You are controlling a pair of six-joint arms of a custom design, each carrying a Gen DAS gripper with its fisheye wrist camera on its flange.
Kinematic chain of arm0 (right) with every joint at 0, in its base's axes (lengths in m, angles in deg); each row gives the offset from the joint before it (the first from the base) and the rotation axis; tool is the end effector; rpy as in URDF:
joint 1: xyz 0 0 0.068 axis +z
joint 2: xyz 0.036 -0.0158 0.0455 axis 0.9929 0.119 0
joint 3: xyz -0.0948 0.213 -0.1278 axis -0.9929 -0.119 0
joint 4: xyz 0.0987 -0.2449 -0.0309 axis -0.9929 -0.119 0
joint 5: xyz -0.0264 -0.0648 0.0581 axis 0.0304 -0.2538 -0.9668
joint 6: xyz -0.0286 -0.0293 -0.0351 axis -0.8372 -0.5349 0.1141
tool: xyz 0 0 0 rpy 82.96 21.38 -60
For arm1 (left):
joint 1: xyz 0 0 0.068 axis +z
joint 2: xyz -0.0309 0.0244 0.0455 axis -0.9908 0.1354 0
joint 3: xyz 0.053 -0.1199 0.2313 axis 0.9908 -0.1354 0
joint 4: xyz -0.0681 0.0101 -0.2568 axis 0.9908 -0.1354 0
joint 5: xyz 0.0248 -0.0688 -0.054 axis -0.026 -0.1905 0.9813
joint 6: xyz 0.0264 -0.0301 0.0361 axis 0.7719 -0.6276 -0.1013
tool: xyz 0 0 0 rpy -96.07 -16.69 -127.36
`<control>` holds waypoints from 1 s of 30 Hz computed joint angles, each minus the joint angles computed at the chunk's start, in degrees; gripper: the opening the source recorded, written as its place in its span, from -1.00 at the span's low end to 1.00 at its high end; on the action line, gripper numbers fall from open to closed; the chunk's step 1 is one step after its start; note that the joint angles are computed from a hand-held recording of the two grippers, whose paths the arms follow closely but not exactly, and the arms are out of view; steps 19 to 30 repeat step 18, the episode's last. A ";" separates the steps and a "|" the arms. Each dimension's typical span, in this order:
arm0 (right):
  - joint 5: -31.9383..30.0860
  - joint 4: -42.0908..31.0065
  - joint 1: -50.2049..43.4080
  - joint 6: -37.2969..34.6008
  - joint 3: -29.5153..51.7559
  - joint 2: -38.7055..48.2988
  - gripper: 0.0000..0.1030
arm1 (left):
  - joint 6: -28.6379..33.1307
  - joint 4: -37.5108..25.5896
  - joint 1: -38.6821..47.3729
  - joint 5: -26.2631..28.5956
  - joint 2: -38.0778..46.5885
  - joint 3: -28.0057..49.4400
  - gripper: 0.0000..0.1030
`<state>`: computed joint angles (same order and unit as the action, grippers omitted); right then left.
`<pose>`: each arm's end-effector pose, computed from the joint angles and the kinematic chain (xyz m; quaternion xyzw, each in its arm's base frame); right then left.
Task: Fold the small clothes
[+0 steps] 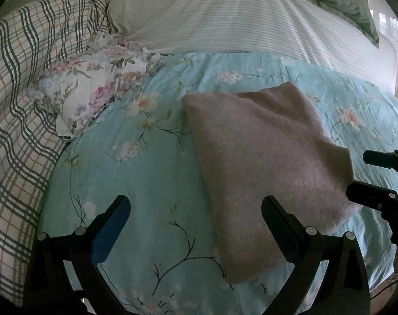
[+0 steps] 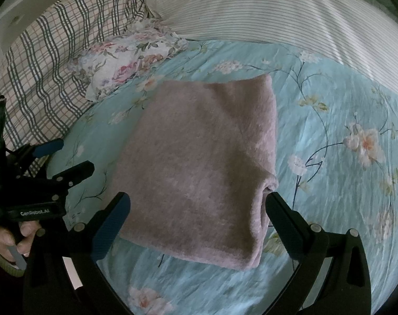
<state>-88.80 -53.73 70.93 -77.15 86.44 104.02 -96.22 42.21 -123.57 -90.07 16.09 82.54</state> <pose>0.2400 -0.0365 0.1656 -0.1423 0.9256 0.1177 0.3304 0.2110 -0.1604 0.1744 0.0018 0.9320 0.0641 0.3567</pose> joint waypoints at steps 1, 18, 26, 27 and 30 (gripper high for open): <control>0.15 0.02 0.08 0.14 -0.08 -0.11 0.99 | 0.04 0.03 0.02 -0.02 0.06 0.05 0.95; 0.17 1.31 0.34 0.52 3.01 4.49 0.99 | 1.15 1.40 1.67 1.10 1.14 0.65 0.95; 0.17 1.31 0.34 0.52 3.01 4.49 0.99 | 1.15 1.40 1.67 1.10 1.14 0.65 0.95; 0.17 1.31 0.34 0.52 3.01 4.49 0.99 | 1.15 1.40 1.67 1.10 1.14 0.65 0.95; 0.17 1.31 0.34 0.52 3.01 4.49 0.99 | 1.15 1.40 1.67 1.10 1.14 0.65 0.95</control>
